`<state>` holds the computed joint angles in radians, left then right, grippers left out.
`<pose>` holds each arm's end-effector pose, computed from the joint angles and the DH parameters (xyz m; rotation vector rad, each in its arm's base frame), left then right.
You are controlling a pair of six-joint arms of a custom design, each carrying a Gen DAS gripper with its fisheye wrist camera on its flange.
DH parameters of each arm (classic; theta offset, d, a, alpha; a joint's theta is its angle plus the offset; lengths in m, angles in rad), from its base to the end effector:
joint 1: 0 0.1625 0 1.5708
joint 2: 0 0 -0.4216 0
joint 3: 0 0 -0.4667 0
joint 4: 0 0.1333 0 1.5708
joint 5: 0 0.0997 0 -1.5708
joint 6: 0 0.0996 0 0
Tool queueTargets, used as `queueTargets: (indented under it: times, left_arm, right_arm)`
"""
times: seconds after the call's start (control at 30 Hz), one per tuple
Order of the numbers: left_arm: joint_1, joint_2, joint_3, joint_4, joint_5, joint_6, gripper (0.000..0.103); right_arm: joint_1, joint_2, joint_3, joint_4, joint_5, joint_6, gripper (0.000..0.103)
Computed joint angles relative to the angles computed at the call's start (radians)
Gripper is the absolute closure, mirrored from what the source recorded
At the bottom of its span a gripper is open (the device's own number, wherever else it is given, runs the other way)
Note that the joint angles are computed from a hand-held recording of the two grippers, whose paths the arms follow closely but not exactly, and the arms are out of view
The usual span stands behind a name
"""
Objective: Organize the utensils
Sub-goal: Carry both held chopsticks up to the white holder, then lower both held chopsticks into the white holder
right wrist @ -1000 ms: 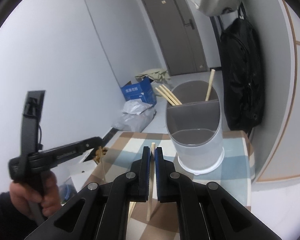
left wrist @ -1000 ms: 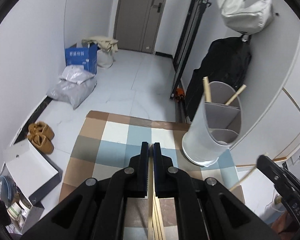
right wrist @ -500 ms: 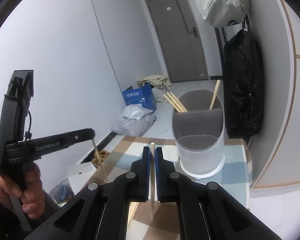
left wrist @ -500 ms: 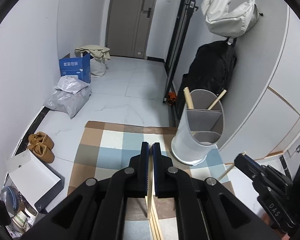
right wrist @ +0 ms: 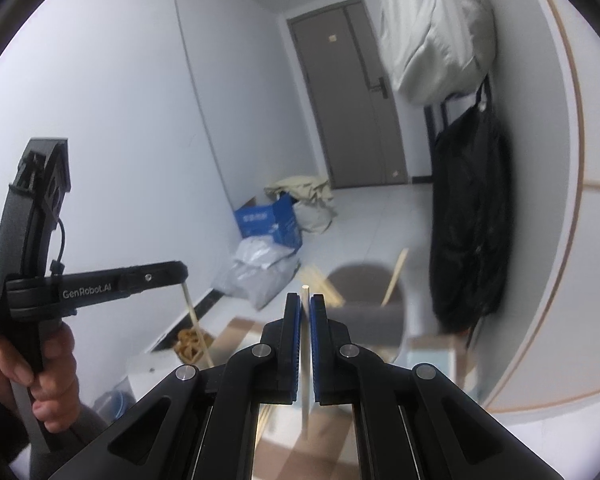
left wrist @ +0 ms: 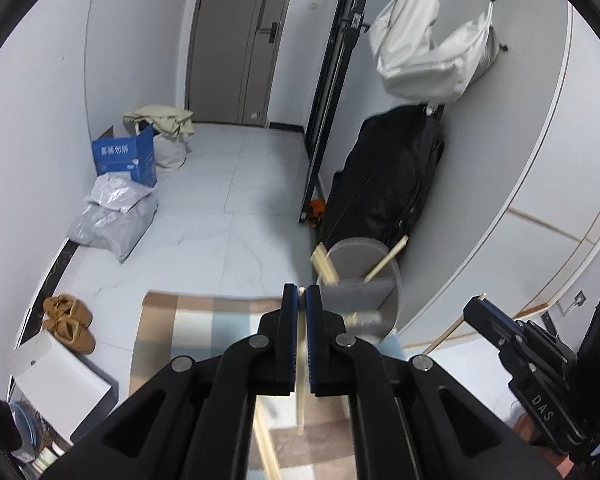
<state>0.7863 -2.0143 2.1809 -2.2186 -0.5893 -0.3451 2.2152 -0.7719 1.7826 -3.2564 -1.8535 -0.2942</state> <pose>-0.1249 -0.4310 0.4630 0.2073 2.3140 -1.1362 0.4974 -0.4864 0.0488 1.1435 -2.5646 1.0385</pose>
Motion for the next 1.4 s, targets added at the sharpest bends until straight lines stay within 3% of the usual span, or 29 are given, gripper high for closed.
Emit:
queueTargets:
  times: [0.3,0.67,1.07,1.4]
  left_arm:
    - [0.011,0.151,-0.118,-0.177,-0.042,0.129,0.103]
    - [0.083,0.292,-0.214,-0.340,-0.118,0.262,0.103]
    - [0.170,0.348,-0.236,-0.362,-0.174,0.294,0.103]
    - [0.195,0.348,-0.227,-0.329,-0.207,0.277,0.103]
  right_arm:
    - [-0.003,0.022,-0.156,0.032,0.003,-0.040,0.099]
    - [-0.027,0.108,-0.322,0.067,0.003,-0.102,0.099]
    - [-0.059,0.167,-0.380,0.130,0.005,-0.121,0.099]
    - [-0.061,0.180,-0.378,0.186,-0.006,-0.155,0.099]
